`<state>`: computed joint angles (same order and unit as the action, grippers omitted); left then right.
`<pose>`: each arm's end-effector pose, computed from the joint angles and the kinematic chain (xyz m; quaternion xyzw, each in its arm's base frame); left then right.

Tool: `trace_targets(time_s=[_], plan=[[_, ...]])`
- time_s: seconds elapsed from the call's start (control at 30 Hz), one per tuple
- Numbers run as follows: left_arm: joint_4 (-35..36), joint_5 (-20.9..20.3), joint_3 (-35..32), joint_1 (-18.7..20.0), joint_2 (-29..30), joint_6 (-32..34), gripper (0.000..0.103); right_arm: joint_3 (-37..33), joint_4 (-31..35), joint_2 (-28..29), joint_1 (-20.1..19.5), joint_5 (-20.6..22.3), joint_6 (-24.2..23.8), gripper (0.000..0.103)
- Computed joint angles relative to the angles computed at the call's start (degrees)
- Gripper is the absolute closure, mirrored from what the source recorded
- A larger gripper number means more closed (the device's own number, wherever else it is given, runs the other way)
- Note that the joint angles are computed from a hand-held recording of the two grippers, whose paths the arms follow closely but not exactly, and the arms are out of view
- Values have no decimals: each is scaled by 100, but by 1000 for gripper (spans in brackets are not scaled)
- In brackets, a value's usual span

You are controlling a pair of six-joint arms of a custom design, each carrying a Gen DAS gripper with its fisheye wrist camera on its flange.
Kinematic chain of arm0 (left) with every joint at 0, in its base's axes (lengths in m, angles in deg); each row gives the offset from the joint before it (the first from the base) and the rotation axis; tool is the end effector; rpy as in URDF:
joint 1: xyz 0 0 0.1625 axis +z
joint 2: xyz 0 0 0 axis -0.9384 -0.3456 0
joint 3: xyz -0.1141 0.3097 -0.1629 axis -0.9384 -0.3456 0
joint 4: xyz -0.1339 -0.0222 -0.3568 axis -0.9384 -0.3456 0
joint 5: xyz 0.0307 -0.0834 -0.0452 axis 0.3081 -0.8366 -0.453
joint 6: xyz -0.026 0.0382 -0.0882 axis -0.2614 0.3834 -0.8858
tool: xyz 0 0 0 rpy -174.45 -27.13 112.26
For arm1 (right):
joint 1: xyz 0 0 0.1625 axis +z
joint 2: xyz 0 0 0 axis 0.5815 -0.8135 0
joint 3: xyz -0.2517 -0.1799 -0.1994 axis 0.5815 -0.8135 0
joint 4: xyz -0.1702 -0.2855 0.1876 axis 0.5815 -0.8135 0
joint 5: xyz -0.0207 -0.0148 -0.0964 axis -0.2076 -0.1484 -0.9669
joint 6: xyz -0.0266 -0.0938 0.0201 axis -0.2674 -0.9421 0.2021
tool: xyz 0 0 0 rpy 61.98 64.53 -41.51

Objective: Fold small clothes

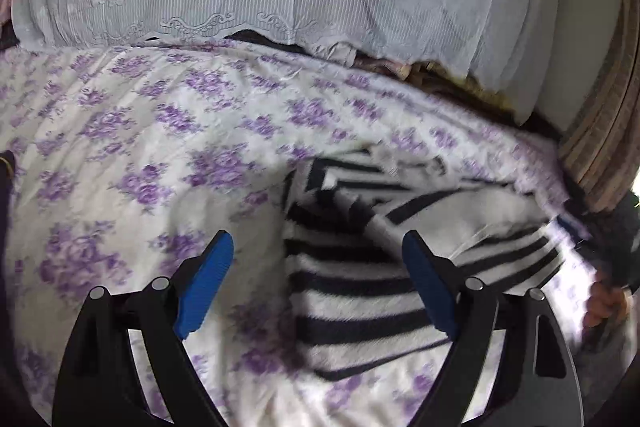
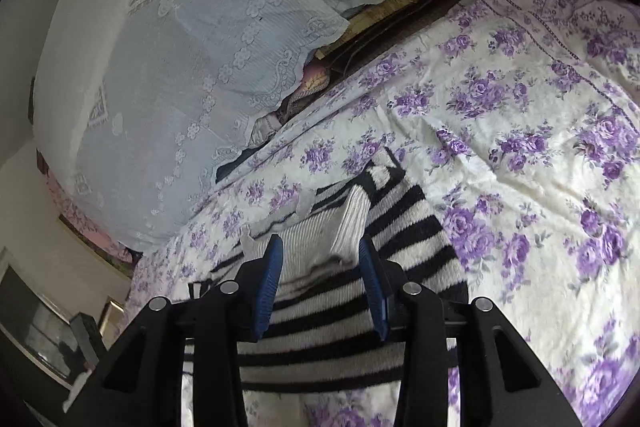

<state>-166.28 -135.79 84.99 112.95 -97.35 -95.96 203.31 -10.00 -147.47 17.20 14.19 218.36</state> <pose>-0.1183 -0.3774 0.1397 0.2409 0.8937 -0.3308 0.1841 0.0170 -0.2634 0.2178 -0.0313 -0.8576 0.5080 0.0739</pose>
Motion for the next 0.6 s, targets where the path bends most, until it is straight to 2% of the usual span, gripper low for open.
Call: trace_targets(time_s=[0.07, 0.13, 0.2, 0.23, 0.33, 0.4, 0.47, 0.53, 0.6], plan=[[257, 160, 19, -43, -6, -25, 20, 202, -218, -48, 510, 722, -213, 68], [574, 278, -25, -96, 64, -37, 20, 263, -564, 192, 1200, 1657, -319, 68], [807, 567, -69, -247, 269, 3, 20, 267, -850, 499, 1763, 2518, -432, 69], [934, 665, -108, -312, 366, 29, 20, 210, -978, 743, 2056, 3000, -473, 70], [1230, 994, -300, -476, 704, 62, 19, -94, -1257, 1477, 2615, 3954, -506, 72], [1418, 1208, -525, -503, 930, 76, 18, -617, -1328, 2308, 3153, 4891, -598, 73], [1815, 1345, -951, -383, 1169, 39, 16, -1186, -1279, 3020, 3444, 5469, -731, 73], [2071, 1561, -1347, -243, 1371, -167, 16, -1833, -1192, 3545, 3597, 5757, -780, 74], [2238, 1732, -1721, -11, 1410, -960, 16, -2073, -1469, 3546, 3603, 5690, -636, 79]])
